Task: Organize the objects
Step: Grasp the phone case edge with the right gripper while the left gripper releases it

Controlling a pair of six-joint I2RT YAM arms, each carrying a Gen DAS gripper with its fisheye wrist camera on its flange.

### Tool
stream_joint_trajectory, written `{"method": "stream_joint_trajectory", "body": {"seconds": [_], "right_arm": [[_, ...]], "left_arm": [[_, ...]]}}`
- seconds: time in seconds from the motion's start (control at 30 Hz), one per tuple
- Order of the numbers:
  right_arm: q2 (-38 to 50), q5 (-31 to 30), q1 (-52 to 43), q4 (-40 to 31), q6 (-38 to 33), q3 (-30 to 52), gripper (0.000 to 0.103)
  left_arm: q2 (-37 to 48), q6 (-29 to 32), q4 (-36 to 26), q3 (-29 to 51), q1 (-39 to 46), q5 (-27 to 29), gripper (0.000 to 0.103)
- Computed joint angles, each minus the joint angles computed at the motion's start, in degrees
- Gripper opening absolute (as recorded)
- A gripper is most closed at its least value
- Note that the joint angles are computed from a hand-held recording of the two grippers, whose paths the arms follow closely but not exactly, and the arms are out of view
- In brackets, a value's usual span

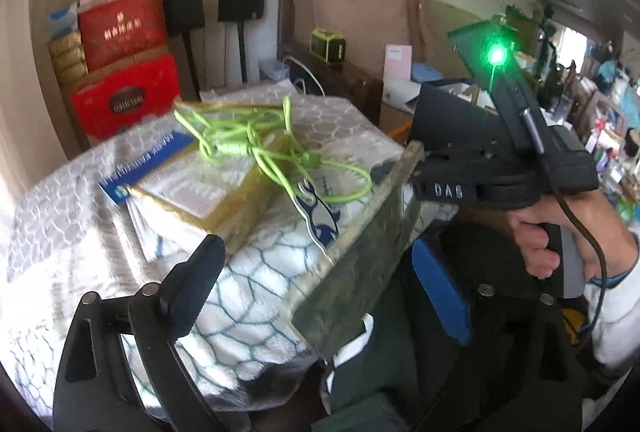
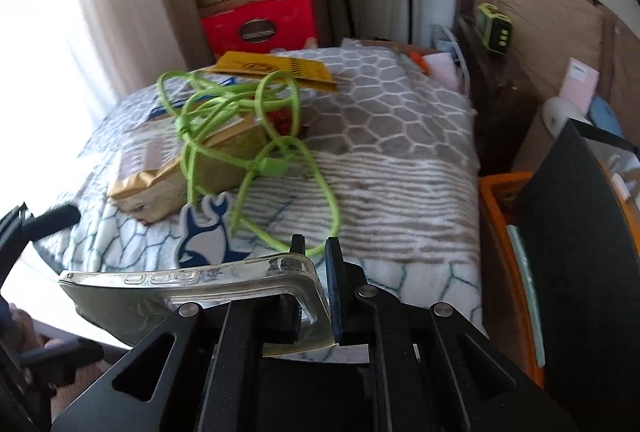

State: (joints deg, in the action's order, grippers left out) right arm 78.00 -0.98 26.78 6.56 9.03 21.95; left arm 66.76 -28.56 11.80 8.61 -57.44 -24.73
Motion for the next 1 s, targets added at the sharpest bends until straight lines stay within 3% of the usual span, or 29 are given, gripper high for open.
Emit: {"method": "stream_joint_trajectory", "body": {"seconds": [0.17,0.33,0.47,0.6,0.7,0.77,0.83,0.9,1.0], "right_arm": [[0.08,1.98,0.21,-0.64,2.41,0.43,0.009],[0.09,1.82,-0.05,-0.65,2.72,0.47,0.01],[-0.57,2.07,-0.97,-0.51,2.83,-0.34,0.009],[-0.73,-1.1,-3.31,0.72,1.95,-1.36,0.01],[-2.13,-4.74,-4.74,1.13,0.24,-2.35,0.02],[-3.4,-8.58,-6.26,1.16,-1.22,-3.32,0.033],[-4.65,-10.31,-6.83,1.3,-2.08,-4.2,0.036],[-5.67,-11.87,-7.78,1.29,-2.56,-4.89,0.036],[-7.05,-11.6,-8.08,0.84,-2.92,-5.39,0.028]], "left_arm": [[3.08,-2.27,2.93,-0.9,0.13,1.17,0.091],[10.27,-5.94,4.85,0.94,2.02,2.32,0.055],[9.92,-6.84,11.69,-2.18,4.12,5.95,0.05],[7.57,-6.96,11.8,-3.19,3.18,5.31,0.045],[7.72,-7.33,10.99,-2.52,2.57,4.12,0.045],[8.05,-7.48,11.77,-2.73,3.53,4.96,0.045],[8.52,-7.71,12.45,-2.8,4.39,5.76,0.045],[9.01,-7.83,13.24,-3.02,4.43,5.89,0.045],[9.26,-7.91,13.3,-2.95,3.97,5.16,0.045]]}}
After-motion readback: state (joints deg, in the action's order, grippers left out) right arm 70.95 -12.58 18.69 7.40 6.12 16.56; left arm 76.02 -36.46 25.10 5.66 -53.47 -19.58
